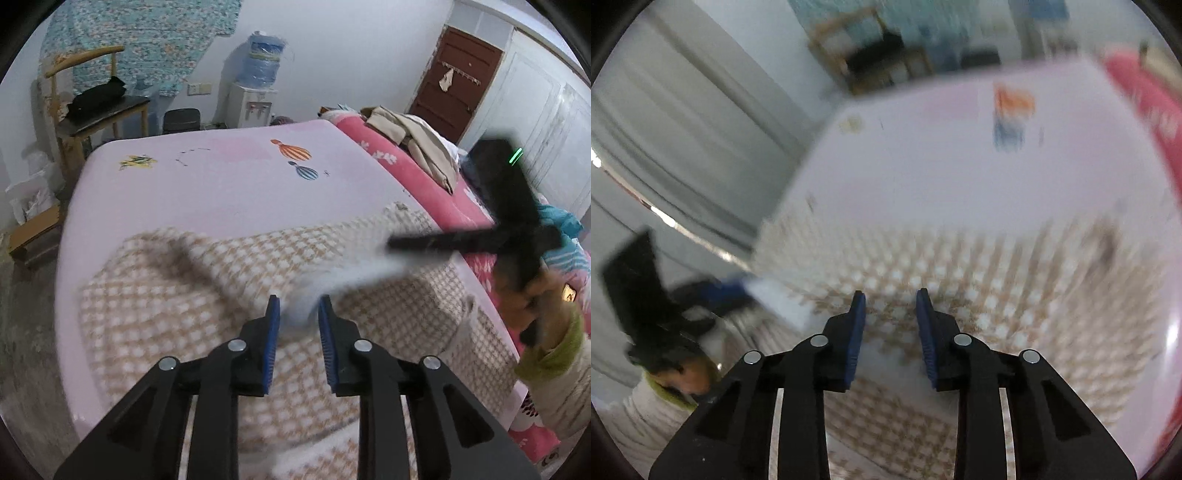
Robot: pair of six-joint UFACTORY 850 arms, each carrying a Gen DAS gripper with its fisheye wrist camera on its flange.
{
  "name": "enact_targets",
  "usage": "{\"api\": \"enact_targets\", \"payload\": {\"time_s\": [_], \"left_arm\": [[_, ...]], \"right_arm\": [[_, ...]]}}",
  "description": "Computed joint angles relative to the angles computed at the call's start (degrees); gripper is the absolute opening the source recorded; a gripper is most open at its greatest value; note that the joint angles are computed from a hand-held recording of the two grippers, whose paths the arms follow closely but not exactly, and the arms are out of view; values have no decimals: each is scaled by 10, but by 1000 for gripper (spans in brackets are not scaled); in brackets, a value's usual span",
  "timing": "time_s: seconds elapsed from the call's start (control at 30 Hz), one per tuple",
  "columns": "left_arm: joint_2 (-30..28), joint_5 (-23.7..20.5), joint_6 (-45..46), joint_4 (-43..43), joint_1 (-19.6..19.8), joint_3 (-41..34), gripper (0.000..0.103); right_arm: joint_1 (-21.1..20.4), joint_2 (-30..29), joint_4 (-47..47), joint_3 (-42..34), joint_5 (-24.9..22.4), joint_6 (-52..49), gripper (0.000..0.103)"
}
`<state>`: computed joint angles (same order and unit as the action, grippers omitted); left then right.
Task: Fold large clothes
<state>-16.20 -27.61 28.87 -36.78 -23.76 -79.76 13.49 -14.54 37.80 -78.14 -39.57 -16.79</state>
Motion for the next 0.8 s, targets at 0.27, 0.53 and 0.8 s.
{"api": "enact_targets", "payload": {"time_s": [0.27, 0.53, 0.8], "left_arm": [[2, 0, 99, -137, 26, -12, 22], [-126, -51, -120, 96, -7, -150, 22], [-140, -39, -90, 56, 5, -141, 22]], "right_arm": [[13, 13, -28, 20, 15, -7, 27], [-3, 11, -30, -25, 61, 27, 29], [-4, -48, -108, -61, 54, 78, 26]]}}
